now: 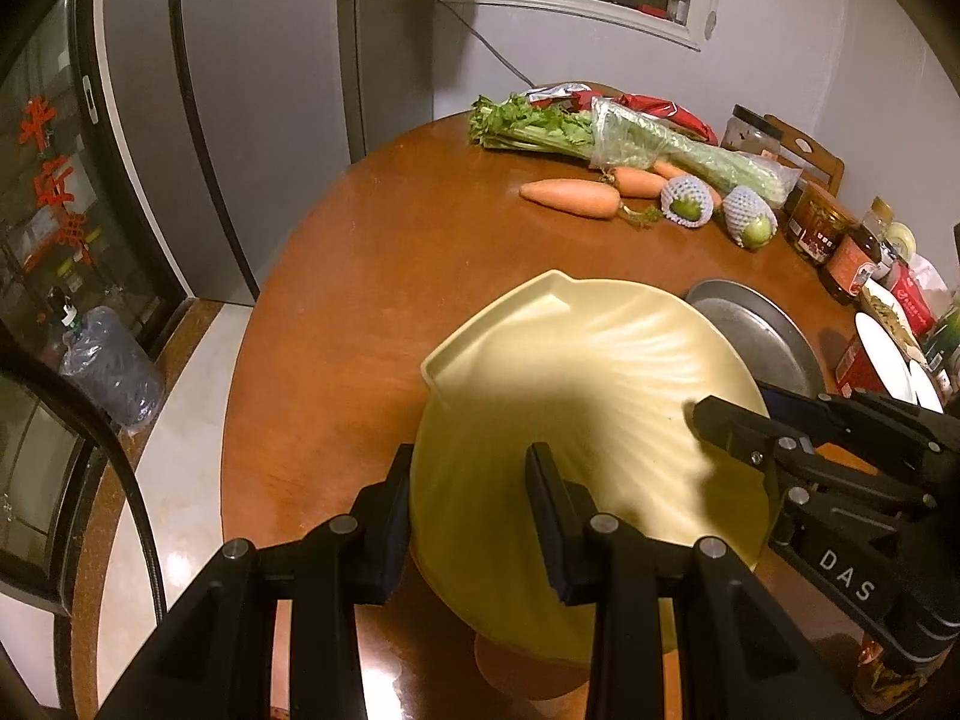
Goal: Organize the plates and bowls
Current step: 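Lower the shell plate onto the pink plate with the left gripper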
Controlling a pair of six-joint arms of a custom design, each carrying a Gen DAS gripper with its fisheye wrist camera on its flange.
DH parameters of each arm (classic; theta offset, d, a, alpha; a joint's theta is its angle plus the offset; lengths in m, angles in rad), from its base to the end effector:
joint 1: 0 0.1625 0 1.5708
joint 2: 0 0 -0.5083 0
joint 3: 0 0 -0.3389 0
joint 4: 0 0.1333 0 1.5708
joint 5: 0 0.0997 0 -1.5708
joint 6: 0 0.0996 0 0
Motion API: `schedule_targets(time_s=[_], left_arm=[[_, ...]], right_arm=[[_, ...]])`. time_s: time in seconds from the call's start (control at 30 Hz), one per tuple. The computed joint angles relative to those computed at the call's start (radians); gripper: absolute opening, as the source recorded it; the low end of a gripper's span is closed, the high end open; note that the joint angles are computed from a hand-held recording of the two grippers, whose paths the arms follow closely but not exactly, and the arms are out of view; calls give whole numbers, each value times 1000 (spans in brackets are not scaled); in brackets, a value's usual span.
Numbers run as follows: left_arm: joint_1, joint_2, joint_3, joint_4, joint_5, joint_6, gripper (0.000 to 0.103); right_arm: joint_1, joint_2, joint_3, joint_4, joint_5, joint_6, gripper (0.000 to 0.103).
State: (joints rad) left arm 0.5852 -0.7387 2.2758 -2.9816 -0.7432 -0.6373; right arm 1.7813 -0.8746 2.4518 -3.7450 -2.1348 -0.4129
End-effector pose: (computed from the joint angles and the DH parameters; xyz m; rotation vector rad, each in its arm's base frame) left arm -0.2840 -0.4361 0.0866 0.4823 2.3559 -0.6610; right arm 0.1731 -0.4268 0.2001 0.5424 -2.3943 0.6770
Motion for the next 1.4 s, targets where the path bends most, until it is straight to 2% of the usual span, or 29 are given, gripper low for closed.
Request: schedule_targets(time_s=[0.57, 1.1, 1.4], left_arm=[[14, 13, -6, 3, 5, 11, 36], [8, -2, -1, 11, 9, 5, 36], [4, -32, 8, 47, 39, -44, 44]], right_arm=[[7, 60, -13, -50, -69, -53, 26], [9, 69, -17, -40, -82, -61, 26], [10, 69, -18, -32, -86, -55, 26]])
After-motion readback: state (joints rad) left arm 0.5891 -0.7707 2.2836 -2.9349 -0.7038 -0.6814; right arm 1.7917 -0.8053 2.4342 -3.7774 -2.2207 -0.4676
